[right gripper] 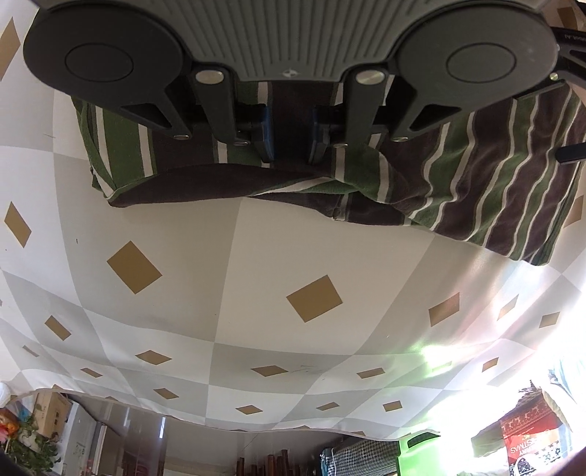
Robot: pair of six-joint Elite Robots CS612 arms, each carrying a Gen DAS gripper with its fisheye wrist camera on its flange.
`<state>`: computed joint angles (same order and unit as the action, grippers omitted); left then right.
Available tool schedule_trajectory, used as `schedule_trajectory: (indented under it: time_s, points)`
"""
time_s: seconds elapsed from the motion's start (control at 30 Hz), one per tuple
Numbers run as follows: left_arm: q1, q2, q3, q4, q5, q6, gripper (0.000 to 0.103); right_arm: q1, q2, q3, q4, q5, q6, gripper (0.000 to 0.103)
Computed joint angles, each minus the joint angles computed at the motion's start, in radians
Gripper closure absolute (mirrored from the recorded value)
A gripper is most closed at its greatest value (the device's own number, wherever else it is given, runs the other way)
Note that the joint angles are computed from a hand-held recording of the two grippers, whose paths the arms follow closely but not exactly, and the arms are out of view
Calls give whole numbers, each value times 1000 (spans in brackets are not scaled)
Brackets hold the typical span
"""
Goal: Fold clothes
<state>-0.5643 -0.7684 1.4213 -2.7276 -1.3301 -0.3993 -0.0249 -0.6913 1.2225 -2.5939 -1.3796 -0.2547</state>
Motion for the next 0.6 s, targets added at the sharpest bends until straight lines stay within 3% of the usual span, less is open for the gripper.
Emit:
schedule_trajectory:
  time_s: [0.37,0.6]
  points:
    - [11,-13,32,-28,-12,26,0,7,3,-1,-26,-56,44,84]
    - [19,-31,55,-17,-28,43,0,3,-23,23,21,-89,85,78]
